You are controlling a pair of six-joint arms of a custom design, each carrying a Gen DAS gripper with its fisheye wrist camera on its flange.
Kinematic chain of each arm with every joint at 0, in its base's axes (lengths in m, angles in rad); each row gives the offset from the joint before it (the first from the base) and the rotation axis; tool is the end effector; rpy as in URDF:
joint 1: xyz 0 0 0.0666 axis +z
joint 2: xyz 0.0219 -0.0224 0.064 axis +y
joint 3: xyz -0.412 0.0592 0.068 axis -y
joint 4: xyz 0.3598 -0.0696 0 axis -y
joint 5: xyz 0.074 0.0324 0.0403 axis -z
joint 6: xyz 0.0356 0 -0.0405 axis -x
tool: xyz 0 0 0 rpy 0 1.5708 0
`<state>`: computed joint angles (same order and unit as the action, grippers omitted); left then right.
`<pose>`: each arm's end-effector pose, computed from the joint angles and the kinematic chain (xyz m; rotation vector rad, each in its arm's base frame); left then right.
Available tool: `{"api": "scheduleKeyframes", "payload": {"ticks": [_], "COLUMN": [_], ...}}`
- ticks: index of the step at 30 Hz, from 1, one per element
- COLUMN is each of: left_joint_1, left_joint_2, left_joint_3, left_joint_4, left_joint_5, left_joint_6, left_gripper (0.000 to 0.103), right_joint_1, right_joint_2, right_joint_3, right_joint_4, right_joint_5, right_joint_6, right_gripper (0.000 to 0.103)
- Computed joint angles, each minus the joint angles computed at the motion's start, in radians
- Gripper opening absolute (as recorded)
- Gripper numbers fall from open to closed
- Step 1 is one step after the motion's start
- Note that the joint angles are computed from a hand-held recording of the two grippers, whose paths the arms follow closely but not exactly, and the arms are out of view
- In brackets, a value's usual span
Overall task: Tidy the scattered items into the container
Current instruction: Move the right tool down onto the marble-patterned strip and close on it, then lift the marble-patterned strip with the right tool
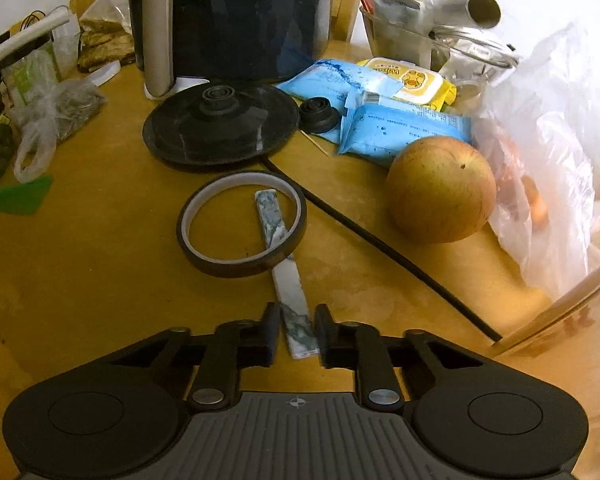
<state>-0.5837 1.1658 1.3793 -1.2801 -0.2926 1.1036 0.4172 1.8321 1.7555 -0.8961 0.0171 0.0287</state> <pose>0.2772 -0.1713 0.5176 -0.7585 2.4705 -0.2440 0.5620 0.2480 0.3928 -0.5569 2.4869 0.1303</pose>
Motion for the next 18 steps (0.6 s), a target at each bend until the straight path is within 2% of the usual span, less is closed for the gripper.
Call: {"api": "scheduleKeyframes", "payload": {"ticks": [7, 18], "left_joint_1": [0.006, 0.021], "left_joint_2": [0.005, 0.021], "left_joint_3": [0.004, 0.012], "left_joint_4": [0.012, 0.057], "left_joint_5": [0.01, 0.04], "left_joint_6": [-0.033, -0.111], "left_gripper": [0.071, 0.071], "right_joint_1": [-0.001, -0.01], "right_joint_2": [-0.028, -0.142], "right_joint_3": [-0.018, -0.149], "right_joint_4": [-0.052, -0.086], "right_joint_5": [-0.016, -0.065], "right_joint_6": [-0.048, -0.062], "right_gripper": [0.017, 0.017]}}
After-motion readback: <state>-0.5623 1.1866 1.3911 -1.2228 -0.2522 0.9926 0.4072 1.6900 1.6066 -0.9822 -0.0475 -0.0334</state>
